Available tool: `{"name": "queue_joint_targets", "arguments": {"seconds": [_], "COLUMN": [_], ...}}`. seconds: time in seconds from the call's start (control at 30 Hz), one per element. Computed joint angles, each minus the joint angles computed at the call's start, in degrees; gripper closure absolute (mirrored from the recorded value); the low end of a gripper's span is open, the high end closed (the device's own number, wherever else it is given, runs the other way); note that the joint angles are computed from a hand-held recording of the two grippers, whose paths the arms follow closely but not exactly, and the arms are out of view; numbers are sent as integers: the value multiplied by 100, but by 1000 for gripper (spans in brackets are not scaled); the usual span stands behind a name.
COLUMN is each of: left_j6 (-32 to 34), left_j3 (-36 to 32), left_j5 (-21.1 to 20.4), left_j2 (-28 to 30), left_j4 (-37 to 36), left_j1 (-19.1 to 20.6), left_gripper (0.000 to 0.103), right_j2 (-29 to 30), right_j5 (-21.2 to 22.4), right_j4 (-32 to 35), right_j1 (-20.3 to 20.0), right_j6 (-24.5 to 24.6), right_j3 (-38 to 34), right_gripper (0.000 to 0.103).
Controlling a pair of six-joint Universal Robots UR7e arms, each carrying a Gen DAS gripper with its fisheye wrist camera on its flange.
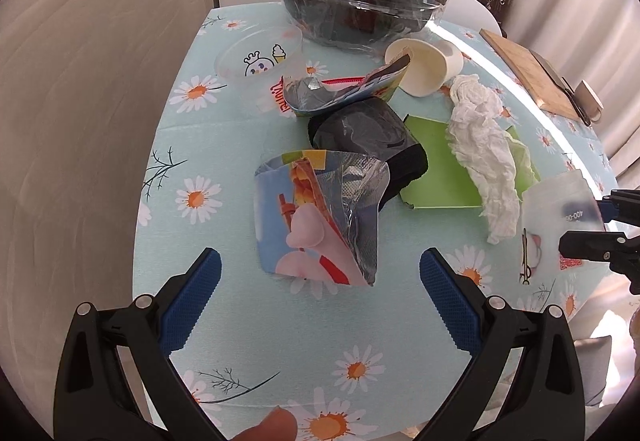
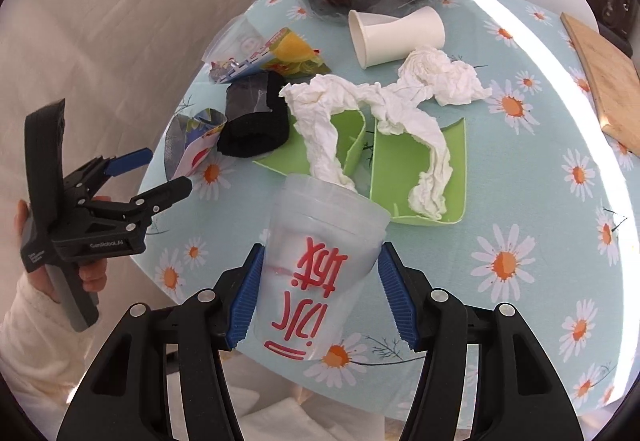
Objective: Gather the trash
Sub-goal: 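Grasp the clear red-print plastic cup with the right gripper while the left grasps the snack wrapper, then carry both items over the black-bagged bin and open both grippers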
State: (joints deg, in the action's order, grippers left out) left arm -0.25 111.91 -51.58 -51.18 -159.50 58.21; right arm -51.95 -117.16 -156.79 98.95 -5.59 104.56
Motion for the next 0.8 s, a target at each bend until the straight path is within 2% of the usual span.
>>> {"name": "queue_joint_targets", "arguments": {"seconds": [0.13, 0.2, 0.27, 0.33, 0.4, 0.53, 0.67, 0.8], "left_j6": [-181, -162, -311, -429, -474, -481, -491, -714], "left_j3": [-188, -149, -265, -265, -243, -155, -25, 21], "left_j5": [5, 357, 258, 530, 584, 547, 848, 1015], "left_j2": [196, 300, 314, 390, 390, 319, 243, 69], "left_j4": [-14, -326, -11, -24, 28, -14, -75, 262], "left_j1": [-3, -110, -83, -133, -154, -182, -328, -496], "left_gripper": [8, 29, 59, 71, 86, 94, 95, 95], "right_j2": [-223, -353, -455, -500, -516, -601, -683, -768], "right_j5": [57, 122, 113, 122, 87, 200, 337, 304], "right_j4": [59, 1, -31, -33, -48, -185, -314, -314], "right_j1": [-176, -259, -326, -394, -425, -513, -594, -633], "right_j6": [-260, -457, -645, -751, -788, -961, -1114, -1220], "right_j3": [18, 60, 68, 42, 13, 67, 98, 60], "right_gripper": [49, 49, 48, 48, 48, 48, 48, 48]}}
